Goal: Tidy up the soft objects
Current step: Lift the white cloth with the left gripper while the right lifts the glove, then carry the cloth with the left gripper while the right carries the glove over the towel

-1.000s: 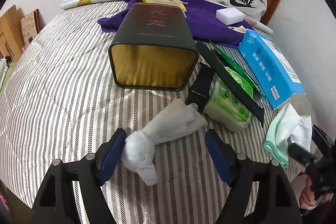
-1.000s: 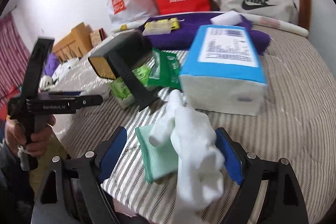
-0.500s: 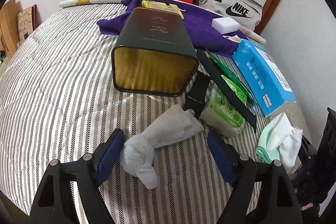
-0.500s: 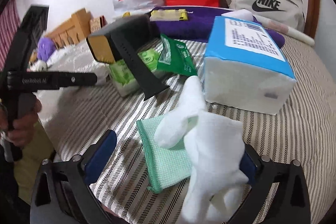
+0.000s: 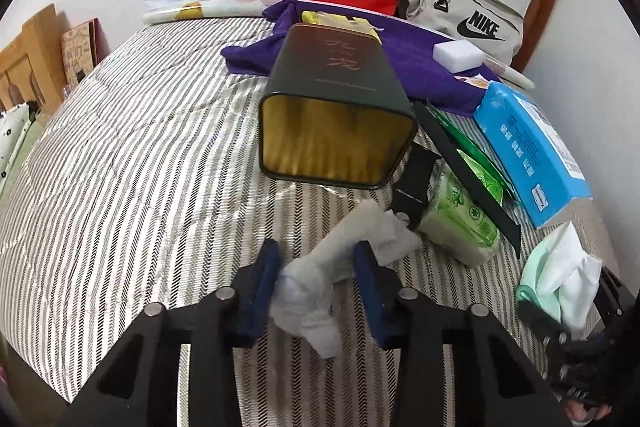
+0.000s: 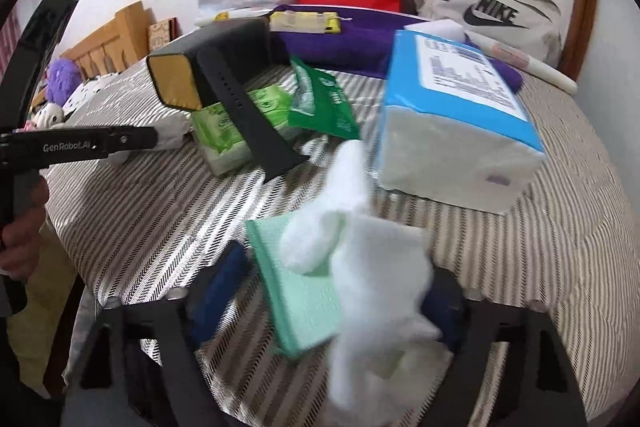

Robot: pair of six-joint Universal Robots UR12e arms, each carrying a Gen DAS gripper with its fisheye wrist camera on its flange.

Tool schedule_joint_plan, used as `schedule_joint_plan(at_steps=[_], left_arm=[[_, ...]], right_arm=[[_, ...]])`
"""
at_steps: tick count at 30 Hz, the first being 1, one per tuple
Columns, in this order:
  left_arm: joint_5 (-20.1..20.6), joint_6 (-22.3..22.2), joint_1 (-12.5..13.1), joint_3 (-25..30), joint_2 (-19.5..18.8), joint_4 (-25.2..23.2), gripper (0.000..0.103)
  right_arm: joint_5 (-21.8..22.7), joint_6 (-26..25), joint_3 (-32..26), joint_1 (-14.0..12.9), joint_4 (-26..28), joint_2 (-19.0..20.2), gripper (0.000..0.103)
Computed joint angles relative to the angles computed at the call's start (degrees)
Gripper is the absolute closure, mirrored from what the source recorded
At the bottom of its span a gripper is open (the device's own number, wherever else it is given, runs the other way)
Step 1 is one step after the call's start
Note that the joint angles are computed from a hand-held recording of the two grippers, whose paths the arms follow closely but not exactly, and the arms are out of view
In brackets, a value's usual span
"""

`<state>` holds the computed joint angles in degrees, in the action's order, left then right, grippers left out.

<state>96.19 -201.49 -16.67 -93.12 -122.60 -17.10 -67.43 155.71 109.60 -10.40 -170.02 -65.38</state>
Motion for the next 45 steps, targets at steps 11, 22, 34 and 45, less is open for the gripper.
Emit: schedule_joint_plan(at_steps=[11,22,34,45], left_arm=[[-1.4,-3.17,0.57,-0.86,2.29,-5.29,0.082],[-6.79,-6.57,1.55,-3.86,6.49,-2.12,0.082],[-4.45,-3.76,1.29,-0.35,7.22,-2.36,0.082],[-4.87,-4.3,2.31,5.77,4.33,-3.91,0.082]], right_arm=[[4.73,2.45,-1.78,-2.27,10.91,-2.06,0.067],[8.12,-0.35,-1.63,-2.6,11.49,-5.49,0.068],[11.35,-0.87,-5.06,-2.6,11.27,-5.8,0.068],[10.08,1.28,-12.36,-2.19,12.02,-1.93,0.068]])
